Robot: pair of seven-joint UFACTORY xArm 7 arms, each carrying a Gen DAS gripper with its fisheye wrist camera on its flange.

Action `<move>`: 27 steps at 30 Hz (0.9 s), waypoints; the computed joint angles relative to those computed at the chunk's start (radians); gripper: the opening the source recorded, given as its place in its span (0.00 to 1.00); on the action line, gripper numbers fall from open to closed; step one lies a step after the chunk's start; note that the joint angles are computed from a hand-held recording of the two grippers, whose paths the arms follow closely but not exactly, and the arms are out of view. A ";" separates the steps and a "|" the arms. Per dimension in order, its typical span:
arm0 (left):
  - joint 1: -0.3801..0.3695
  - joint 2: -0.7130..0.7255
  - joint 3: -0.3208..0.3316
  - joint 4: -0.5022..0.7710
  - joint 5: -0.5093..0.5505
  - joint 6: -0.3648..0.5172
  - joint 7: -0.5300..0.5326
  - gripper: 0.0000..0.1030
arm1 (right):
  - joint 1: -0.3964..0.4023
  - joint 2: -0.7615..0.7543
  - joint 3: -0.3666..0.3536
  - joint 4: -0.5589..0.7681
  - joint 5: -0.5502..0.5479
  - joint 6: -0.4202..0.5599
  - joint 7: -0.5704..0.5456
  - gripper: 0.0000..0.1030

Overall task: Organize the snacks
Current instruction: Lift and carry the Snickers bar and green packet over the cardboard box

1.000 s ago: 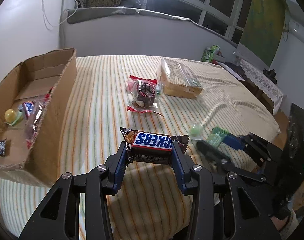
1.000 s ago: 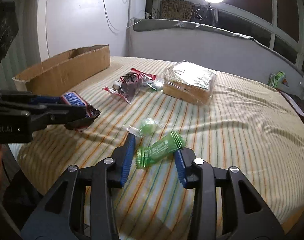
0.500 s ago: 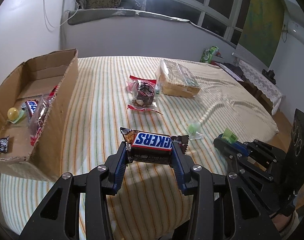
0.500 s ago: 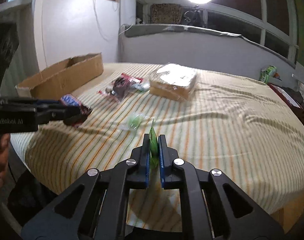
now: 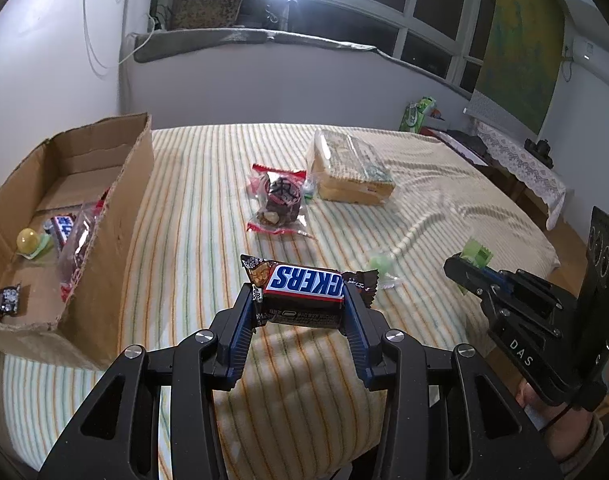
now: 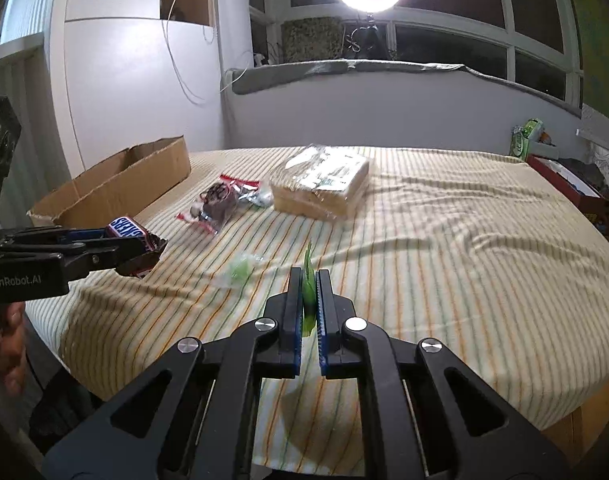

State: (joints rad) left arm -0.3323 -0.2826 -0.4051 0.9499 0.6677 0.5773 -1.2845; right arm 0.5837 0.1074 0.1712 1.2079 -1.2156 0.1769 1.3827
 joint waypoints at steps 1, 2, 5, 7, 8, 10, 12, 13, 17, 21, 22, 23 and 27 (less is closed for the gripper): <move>0.003 0.002 -0.002 0.004 0.007 -0.001 -0.003 0.40 | 0.000 0.000 -0.001 0.005 -0.003 0.001 0.004 0.05; 0.004 0.006 -0.004 0.010 0.013 0.001 -0.005 0.40 | 0.001 -0.001 -0.002 0.008 -0.010 0.005 0.011 0.05; 0.004 0.016 -0.003 0.030 0.027 0.003 -0.003 0.40 | -0.004 -0.013 -0.001 0.012 -0.028 0.010 0.025 0.05; 0.006 0.021 -0.007 0.046 0.050 0.007 -0.008 0.40 | -0.008 -0.016 0.003 0.015 -0.036 0.019 0.031 0.05; 0.008 0.024 -0.011 0.057 0.066 0.014 -0.014 0.40 | -0.011 -0.017 0.005 0.015 -0.036 0.021 0.031 0.05; 0.005 0.027 -0.011 0.067 0.086 0.020 -0.021 0.40 | -0.016 -0.020 0.009 0.010 -0.016 0.028 0.014 0.05; 0.000 0.023 -0.007 0.067 0.092 0.017 -0.027 0.40 | -0.020 -0.024 0.014 0.008 0.009 0.032 -0.003 0.05; -0.002 0.016 -0.006 0.063 0.092 0.016 -0.029 0.40 | -0.020 -0.026 0.017 0.009 0.018 0.035 -0.009 0.05; 0.008 -0.059 -0.005 0.024 0.090 0.020 -0.039 0.40 | 0.000 -0.015 0.035 0.065 0.030 0.077 -0.053 0.05; 0.052 -0.176 -0.007 -0.025 0.060 0.040 -0.020 0.40 | 0.038 -0.006 0.040 0.181 -0.011 0.141 -0.081 0.05; 0.062 -0.202 -0.004 -0.030 0.050 0.043 -0.001 0.40 | 0.046 -0.005 0.041 0.205 -0.023 0.154 -0.084 0.05; 0.077 -0.229 -0.005 -0.030 0.047 0.050 0.018 0.40 | 0.055 -0.004 0.044 0.241 -0.039 0.171 -0.090 0.05; 0.151 -0.314 -0.028 -0.005 0.047 0.083 0.067 0.40 | 0.089 0.022 0.055 0.342 -0.039 0.220 -0.161 0.05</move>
